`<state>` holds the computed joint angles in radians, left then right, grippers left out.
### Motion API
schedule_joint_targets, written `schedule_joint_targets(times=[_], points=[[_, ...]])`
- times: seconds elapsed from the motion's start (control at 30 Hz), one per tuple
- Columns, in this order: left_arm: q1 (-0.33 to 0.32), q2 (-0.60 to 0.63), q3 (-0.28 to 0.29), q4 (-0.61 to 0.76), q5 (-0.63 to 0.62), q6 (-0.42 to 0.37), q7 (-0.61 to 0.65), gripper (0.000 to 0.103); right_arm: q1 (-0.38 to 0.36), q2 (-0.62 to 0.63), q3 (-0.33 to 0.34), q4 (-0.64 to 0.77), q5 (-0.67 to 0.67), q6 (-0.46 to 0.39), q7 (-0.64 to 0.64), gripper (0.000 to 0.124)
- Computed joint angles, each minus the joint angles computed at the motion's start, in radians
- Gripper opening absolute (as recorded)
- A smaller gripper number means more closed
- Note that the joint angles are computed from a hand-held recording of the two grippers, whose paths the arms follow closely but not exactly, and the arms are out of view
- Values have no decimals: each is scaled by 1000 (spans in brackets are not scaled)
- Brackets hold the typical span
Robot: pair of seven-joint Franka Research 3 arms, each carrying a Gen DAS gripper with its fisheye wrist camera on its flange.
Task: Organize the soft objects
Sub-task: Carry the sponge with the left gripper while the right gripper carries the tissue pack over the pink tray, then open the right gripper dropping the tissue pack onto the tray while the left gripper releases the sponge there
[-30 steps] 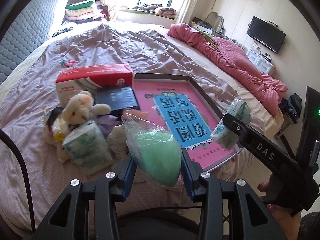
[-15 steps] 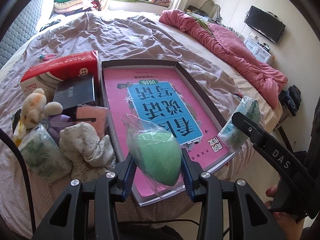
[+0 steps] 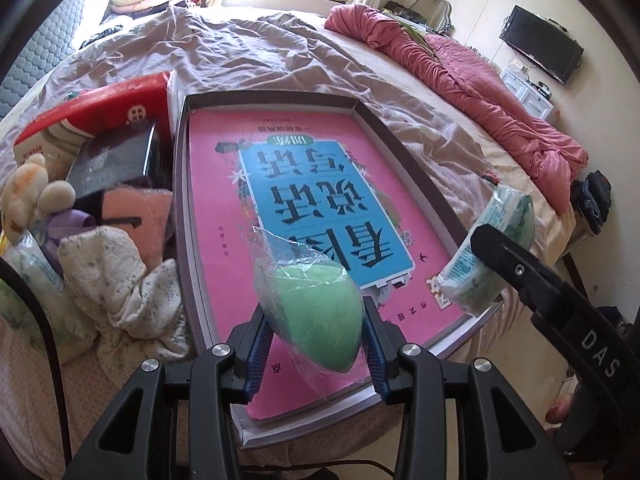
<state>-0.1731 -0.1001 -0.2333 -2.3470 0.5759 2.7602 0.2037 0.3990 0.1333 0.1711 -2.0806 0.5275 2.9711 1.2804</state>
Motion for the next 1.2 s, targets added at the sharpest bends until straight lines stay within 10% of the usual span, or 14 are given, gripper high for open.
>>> schedule_joint_targets(times=[1.2], points=[[-19,19,8,-1,-88,-4,65,43,64,63,-93,27,-387,-74,304,55]])
